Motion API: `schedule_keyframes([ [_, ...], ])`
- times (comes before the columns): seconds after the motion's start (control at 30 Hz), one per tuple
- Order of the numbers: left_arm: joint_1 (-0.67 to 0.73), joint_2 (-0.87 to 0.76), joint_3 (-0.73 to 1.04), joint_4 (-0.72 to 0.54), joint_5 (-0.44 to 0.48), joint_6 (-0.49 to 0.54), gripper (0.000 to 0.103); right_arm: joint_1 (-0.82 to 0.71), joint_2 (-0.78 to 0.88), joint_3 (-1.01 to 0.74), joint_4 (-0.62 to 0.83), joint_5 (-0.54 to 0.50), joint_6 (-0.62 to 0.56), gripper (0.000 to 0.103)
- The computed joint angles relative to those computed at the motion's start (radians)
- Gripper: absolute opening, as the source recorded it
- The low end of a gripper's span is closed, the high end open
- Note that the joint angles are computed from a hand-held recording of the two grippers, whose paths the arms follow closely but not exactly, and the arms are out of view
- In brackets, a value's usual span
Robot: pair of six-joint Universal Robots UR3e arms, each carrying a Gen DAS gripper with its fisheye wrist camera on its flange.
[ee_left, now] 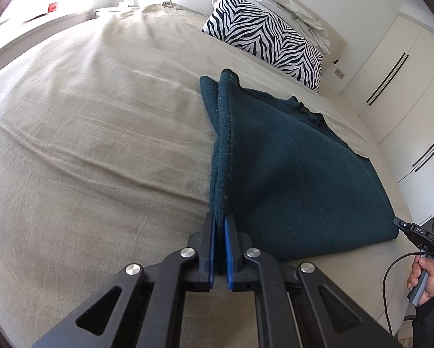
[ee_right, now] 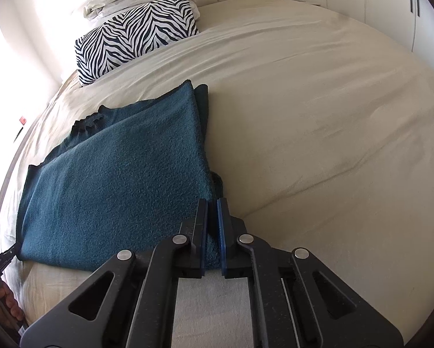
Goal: Fold small clothes
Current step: 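Lay the folded hem down and open both grippers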
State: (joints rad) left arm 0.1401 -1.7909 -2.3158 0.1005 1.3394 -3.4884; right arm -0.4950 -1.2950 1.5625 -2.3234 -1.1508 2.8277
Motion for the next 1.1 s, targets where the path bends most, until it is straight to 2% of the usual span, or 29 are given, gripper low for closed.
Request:
schedule_keyframes([
  [0.2,0.011,-0.010,0.001,-0.003,-0.016,0.005,0.008,-0.009,0.012,0.007,0.004,-0.002,-0.001,0.005],
  [0.4,0.009,-0.004,-0.014,0.007,-0.011,0.007,0.008,-0.038,0.067,-0.005,0.016,0.056,0.019,0.005],
  [0.63,0.002,-0.003,-0.022,0.015,-0.005,0.003,0.008,-0.035,0.063,0.001,0.009,0.050,-0.004,0.006],
  [0.7,0.003,-0.002,-0.024,0.017,-0.012,0.003,0.008,-0.040,0.067,-0.004,0.020,0.060,0.000,0.007],
  [0.83,0.017,0.023,-0.050,0.017,-0.037,0.015,0.008,-0.061,0.053,-0.019,0.048,0.087,0.052,0.024],
  [1.0,0.046,0.046,-0.071,0.004,-0.074,0.003,0.009,-0.057,0.044,-0.043,0.018,0.067,0.115,0.024],
  [1.1,0.036,0.110,-0.074,-0.060,-0.033,-0.029,0.020,-0.050,0.035,-0.062,0.000,0.066,0.171,0.024],
])
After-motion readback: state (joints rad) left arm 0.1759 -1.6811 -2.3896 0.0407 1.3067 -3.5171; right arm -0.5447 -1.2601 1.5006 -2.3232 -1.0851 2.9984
